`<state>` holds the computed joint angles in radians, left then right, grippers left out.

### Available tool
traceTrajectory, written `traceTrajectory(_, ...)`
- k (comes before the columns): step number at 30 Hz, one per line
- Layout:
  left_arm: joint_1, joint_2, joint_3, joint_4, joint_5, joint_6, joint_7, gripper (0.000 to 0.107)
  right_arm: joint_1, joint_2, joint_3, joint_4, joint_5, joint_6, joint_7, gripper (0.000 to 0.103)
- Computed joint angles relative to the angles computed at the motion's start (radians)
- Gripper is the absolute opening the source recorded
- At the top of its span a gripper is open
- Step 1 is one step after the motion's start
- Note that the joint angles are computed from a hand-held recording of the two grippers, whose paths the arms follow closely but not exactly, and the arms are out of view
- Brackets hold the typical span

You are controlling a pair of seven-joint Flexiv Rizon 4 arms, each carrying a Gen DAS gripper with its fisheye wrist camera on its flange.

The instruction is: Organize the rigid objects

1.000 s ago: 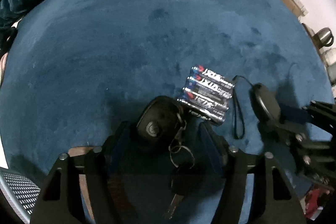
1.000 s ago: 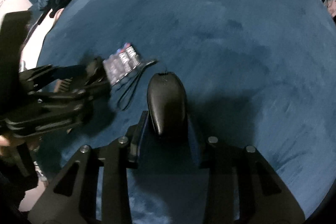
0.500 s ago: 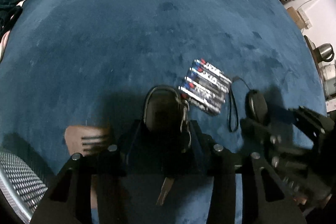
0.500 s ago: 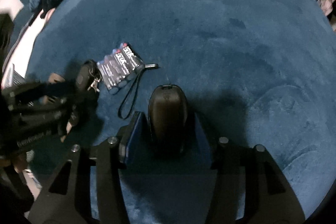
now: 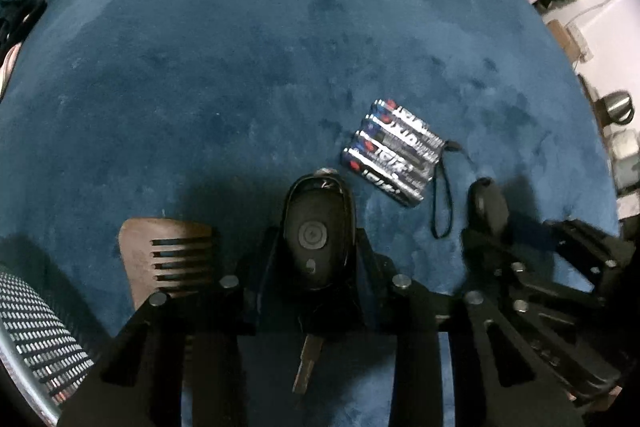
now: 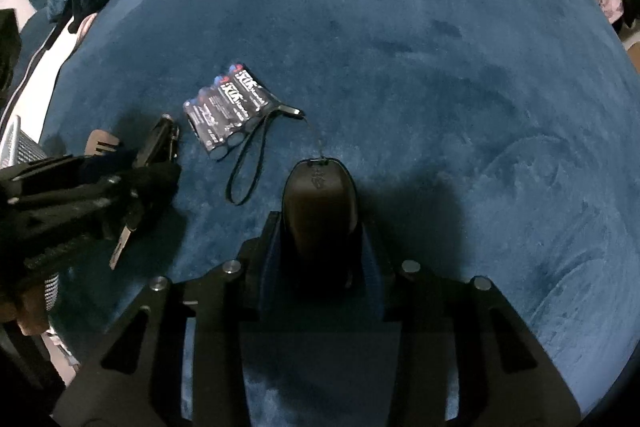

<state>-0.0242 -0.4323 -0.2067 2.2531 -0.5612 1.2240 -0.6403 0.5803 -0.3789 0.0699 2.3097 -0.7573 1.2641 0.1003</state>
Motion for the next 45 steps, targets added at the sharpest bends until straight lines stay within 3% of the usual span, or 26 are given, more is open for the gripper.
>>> traceTrajectory(6,0.034,0.036,-0.042,0.035,-0.076,-0.011,0.051,0.036,0.021,0.05,-0.064,0.064,-0.145,0.094,0.154,0.037)
traceTrajectory(11,0.017,0.1,-0.028,0.081,-0.164,-0.037,0.111,0.036,-0.002,0.086,-0.037,0.09,-0.22,0.104,0.235,0.037)
traceTrajectory(16,-0.016,0.184,0.035,0.111,-0.212,-0.104,0.162,0.035,-0.026,0.123,0.002,0.107,-0.261,0.093,0.289,0.037)
traceTrajectory(17,-0.019,0.202,0.05,0.113,-0.219,-0.122,0.178,0.03,-0.027,0.119,0.012,0.095,-0.26,0.085,0.296,0.037)
traceTrajectory(18,-0.026,0.219,0.063,0.121,-0.228,-0.132,0.191,0.016,-0.028,0.127,0.016,0.096,-0.274,0.082,0.312,0.037)
traceTrajectory(19,-0.03,0.226,0.077,0.116,-0.228,-0.143,0.2,0.014,-0.029,0.136,0.024,0.096,-0.279,0.075,0.324,0.037)
traceTrajectory(23,-0.063,0.275,0.11,0.13,-0.25,-0.162,0.214,0.014,-0.035,0.177,0.069,0.102,-0.281,0.034,0.349,0.037)
traceTrajectory(27,-0.068,0.269,0.143,0.117,-0.199,-0.197,0.185,0.014,-0.035,0.181,0.101,0.088,-0.257,0.001,0.349,0.038)
traceTrajectory(29,-0.079,0.255,0.137,0.121,-0.197,-0.177,0.17,0.019,-0.032,0.181,0.108,0.083,-0.252,-0.009,0.349,0.038)
traceTrajectory(32,-0.076,0.233,0.127,0.117,-0.219,-0.177,0.169,0.046,-0.033,0.174,0.106,0.081,-0.253,-0.007,0.358,0.038)
traceTrajectory(33,-0.076,0.224,0.121,0.114,-0.233,-0.175,0.168,0.049,-0.034,0.169,0.103,0.081,-0.256,-0.002,0.363,0.038)
traceTrajectory(38,-0.105,0.126,0.075,0.073,-0.253,-0.085,0.104,0.05,-0.054,0.157,0.076,0.108,-0.302,0.048,0.402,0.038)
traceTrajectory(45,-0.135,-0.001,0.049,0.015,-0.106,0.059,-0.059,0.052,-0.083,0.136,0.04,0.147,-0.374,0.115,0.469,0.038)
